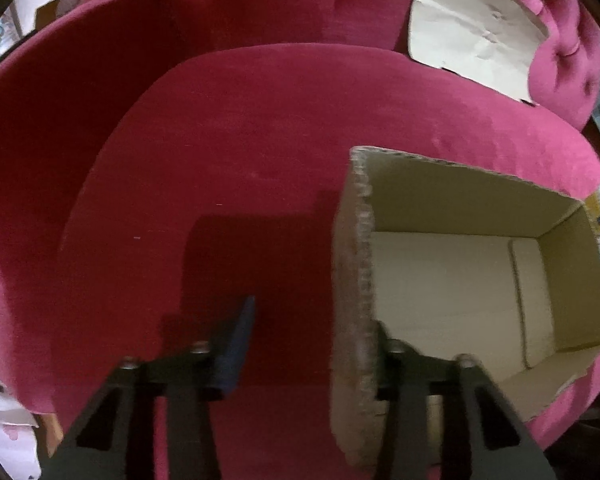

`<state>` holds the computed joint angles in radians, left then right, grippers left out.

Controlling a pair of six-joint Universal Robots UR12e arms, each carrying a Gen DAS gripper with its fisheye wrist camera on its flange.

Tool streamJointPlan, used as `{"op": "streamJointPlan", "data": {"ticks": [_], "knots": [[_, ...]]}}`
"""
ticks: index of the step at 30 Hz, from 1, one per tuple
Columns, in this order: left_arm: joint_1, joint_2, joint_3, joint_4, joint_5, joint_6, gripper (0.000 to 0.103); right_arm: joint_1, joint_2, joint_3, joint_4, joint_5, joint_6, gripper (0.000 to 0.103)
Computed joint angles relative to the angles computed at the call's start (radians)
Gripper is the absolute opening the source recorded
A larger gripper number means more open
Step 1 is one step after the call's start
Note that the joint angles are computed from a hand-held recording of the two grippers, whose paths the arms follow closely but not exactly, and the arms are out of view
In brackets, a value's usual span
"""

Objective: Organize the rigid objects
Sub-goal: 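Move the left tool to the cardboard box and grip its wall, then grasp the black dome object with the right tool while the left tool holds the box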

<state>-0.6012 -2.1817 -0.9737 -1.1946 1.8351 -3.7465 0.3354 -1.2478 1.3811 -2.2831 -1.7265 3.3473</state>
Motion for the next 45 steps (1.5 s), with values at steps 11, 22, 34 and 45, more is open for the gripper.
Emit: {"op": "streamJointPlan", "data": {"ticks": [11,22,34,45], "knots": [[-0.003,-0.002,0.001,0.02,-0.032,0.01,0.003,-0.013,-0.004,0.002,0.023,0.034,0.003,0.103],[-0.01,-0.017,0.022,0.011,-0.01,0.012,0.003,-0.019,-0.017,0.03,0.026,0.032,-0.038,0.103],[-0.014,-0.018,0.019,0.022,0.005,0.015,0.003,-0.039,-0.038,0.079,0.034,0.011,-0.023,0.103],[-0.016,-0.014,0.008,0.035,0.013,0.017,0.003,-0.062,-0.049,0.122,0.04,0.03,-0.037,0.101]]}}
